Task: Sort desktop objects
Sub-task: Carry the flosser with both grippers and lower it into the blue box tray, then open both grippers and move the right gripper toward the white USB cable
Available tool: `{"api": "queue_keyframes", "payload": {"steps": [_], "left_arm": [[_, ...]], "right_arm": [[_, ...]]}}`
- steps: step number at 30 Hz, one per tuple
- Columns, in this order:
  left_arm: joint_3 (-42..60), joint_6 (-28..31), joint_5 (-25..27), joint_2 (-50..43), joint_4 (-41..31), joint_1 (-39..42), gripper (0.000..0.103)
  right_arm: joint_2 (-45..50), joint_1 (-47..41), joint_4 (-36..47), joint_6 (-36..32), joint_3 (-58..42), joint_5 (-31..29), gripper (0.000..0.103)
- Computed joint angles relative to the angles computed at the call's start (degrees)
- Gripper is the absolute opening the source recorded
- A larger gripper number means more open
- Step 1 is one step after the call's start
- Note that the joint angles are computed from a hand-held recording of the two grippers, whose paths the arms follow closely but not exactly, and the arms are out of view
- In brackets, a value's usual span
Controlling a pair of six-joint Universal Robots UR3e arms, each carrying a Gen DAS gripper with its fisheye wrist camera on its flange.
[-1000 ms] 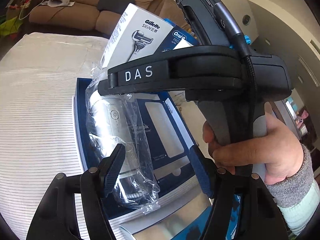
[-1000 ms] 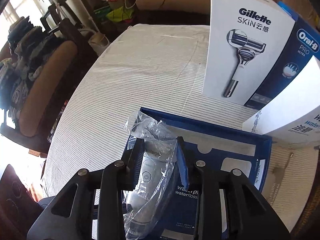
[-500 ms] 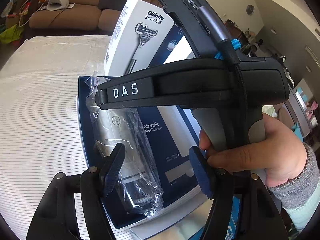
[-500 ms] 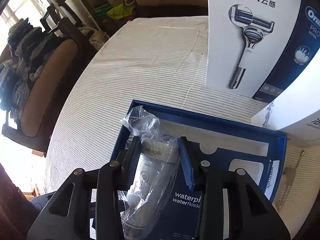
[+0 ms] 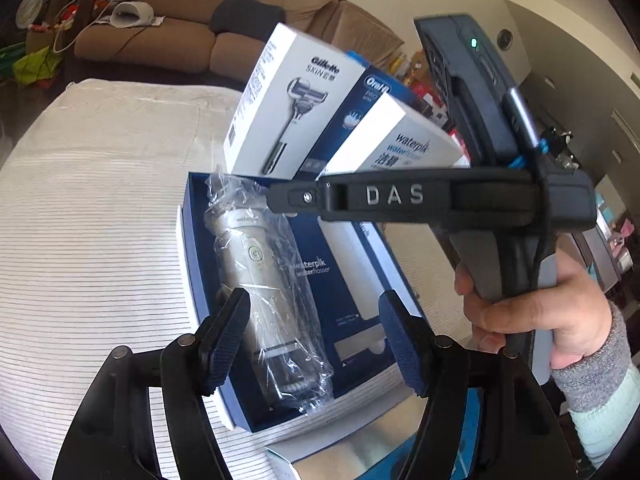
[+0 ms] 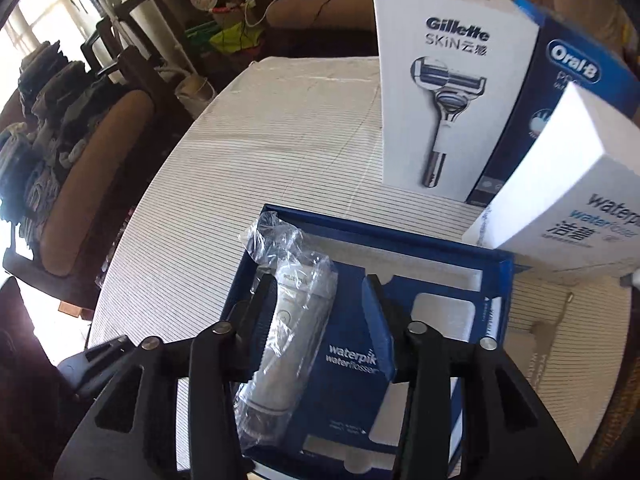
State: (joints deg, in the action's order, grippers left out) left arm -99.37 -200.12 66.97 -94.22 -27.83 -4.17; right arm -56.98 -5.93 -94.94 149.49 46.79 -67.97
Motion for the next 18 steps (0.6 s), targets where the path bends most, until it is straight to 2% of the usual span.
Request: {"api": "queue_keyframes", "payload": {"steps": [1, 3, 5, 8, 9, 10, 14, 18], "left_arm": [[-0.53, -0.25, 0.52, 0.66, 0.73, -0.1, 0.081], [-0.89, -0.69, 3.07, 1.57, 0.43, -1.27, 0.091], [-0.11, -1.45, 6.13, 1.62, -1.62, -3.0, 0.096], [-1.44, -3.25, 6.88, 2.14, -1.24, -5.11, 0.1], [-1.63, -3.57, 7.41, 2.32, -1.4, -6.01, 0.103], [-2.43, -3.9, 8.66, 2.85, -1.26, -7.43, 0.103], [-1.84, -5.33, 12.64, 3.54, -4.02, -11.33, 0.103], [-0.32, -7.48, 15.46, 3.6, -5.4, -14.36, 0.103]], "right_arm": [[-1.86, -0.48, -0.31, -0.83, 1.97, -0.14, 0.065], [-5.39, -1.39, -1.11, -2.38, 6.01, -0.26, 0.076], [-9.16, -2.14, -3.0, -3.39, 11.0, -1.14, 0.079], [-13.1, -3.73, -3.48, -5.21, 16.64, -0.86, 0.085], [-14.23, -4.42, -3.14, -5.95, 18.23, -0.29, 0.091], [-15.09, -5.14, -2.32, -6.73, 19.35, 0.28, 0.103], [-20.11, -7.39, -3.53, -8.76, 26.11, -0.91, 0.103], [-26.12, -11.63, -1.32, -12.49, 30.91, 1.65, 0.103]]}}
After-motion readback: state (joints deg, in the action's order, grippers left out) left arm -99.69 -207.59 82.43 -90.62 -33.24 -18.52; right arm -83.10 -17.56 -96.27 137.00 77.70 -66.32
